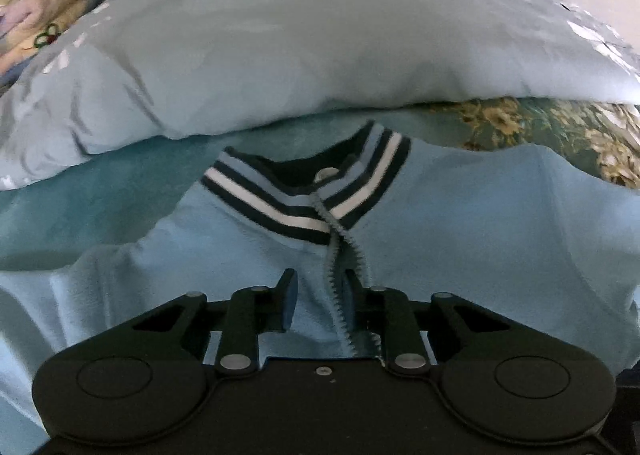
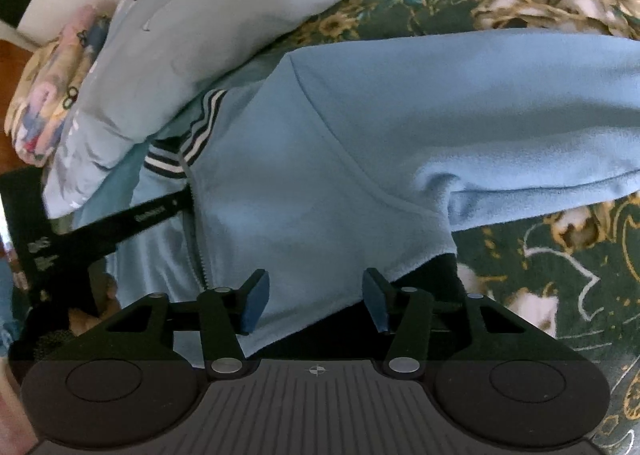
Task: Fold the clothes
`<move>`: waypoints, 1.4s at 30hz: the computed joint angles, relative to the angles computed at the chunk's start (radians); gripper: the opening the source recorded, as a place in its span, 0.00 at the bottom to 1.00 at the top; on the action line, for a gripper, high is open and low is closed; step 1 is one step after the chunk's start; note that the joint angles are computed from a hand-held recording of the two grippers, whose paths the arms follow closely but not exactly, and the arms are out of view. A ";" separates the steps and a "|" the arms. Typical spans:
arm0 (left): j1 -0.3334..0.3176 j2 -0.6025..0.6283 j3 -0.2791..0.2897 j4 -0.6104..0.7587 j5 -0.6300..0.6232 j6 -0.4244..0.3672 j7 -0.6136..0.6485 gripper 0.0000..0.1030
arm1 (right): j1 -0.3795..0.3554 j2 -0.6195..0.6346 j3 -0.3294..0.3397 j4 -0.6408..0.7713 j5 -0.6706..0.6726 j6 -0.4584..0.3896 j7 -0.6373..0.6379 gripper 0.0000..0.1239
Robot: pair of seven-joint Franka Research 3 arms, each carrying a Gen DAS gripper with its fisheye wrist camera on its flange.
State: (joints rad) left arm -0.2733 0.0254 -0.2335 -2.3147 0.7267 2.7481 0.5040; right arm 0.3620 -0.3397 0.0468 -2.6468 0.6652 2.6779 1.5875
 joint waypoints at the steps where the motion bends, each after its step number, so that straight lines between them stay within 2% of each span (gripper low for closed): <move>1: -0.002 0.003 -0.001 0.004 0.008 -0.011 0.002 0.22 | 0.001 -0.002 -0.002 -0.003 0.004 0.000 -0.001 0.40; 5: -0.016 0.037 -0.006 0.040 -0.004 -0.053 0.031 0.22 | 0.003 0.003 -0.006 -0.004 0.018 -0.004 -0.002 0.41; 7: -0.035 0.062 -0.007 0.074 0.042 -0.115 0.011 0.23 | 0.004 0.005 -0.006 -0.003 0.022 -0.006 -0.007 0.42; 8: -0.043 0.074 -0.005 0.089 0.060 -0.140 -0.002 0.22 | 0.004 0.006 -0.007 -0.002 0.023 -0.008 -0.011 0.42; 9: -0.046 0.080 -0.001 0.094 0.069 -0.140 -0.024 0.15 | 0.003 0.007 -0.008 -0.001 0.024 -0.012 -0.012 0.42; 10: -0.046 0.080 0.003 0.095 0.063 -0.132 -0.040 0.08 | 0.002 0.007 -0.008 -0.001 0.024 -0.015 -0.012 0.42; 13: -0.028 0.075 0.015 0.086 -0.002 -0.081 -0.070 0.02 | -0.002 0.002 -0.010 -0.005 0.028 -0.019 -0.014 0.42; 15: -0.009 0.071 0.024 0.068 -0.052 -0.012 -0.094 0.02 | -0.005 -0.001 -0.011 -0.009 0.031 -0.018 -0.012 0.42; 17: 0.000 0.074 0.028 0.072 -0.077 0.019 -0.095 0.02 | -0.006 -0.005 -0.013 -0.013 0.039 -0.018 -0.013 0.42; 19: -0.005 0.082 0.036 0.085 -0.038 0.038 -0.124 0.01 | -0.005 -0.007 -0.017 -0.016 0.048 -0.019 -0.018 0.42; 23: -0.012 0.129 0.018 0.142 -0.107 -0.028 -0.023 0.02 | -0.009 -0.008 -0.012 -0.020 0.044 -0.018 -0.013 0.42; 26: -0.015 0.112 0.018 0.119 -0.130 -0.015 0.011 0.04 | -0.012 -0.012 -0.009 -0.018 0.036 -0.023 -0.002 0.42; 29: -0.001 0.031 0.006 0.037 -0.213 0.027 0.078 0.18 | -0.013 -0.029 -0.007 -0.024 0.022 -0.022 -0.004 0.46; 31: 0.000 -0.049 0.005 -0.033 -0.202 0.039 0.064 0.30 | -0.008 -0.052 -0.011 -0.032 0.020 -0.027 -0.017 0.47; 35: -0.026 -0.242 0.010 -0.207 -0.358 0.045 0.167 0.35 | 0.006 -0.143 -0.014 -0.078 0.010 -0.083 -0.039 0.46; 38: -0.094 -0.375 0.033 -0.313 -0.517 -0.026 0.267 0.36 | 0.005 -0.235 0.000 -0.123 -0.039 -0.182 -0.029 0.46; 42: -0.185 -0.537 0.045 -0.424 -0.674 -0.155 0.319 0.42 | -0.010 -0.361 0.029 -0.180 -0.100 -0.309 0.051 0.46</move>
State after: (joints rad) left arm -0.4587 -0.5118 -0.1882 -2.7388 0.0523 2.5931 0.8229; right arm 0.3524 -0.7002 0.0756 -2.8266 0.5648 2.3692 1.6382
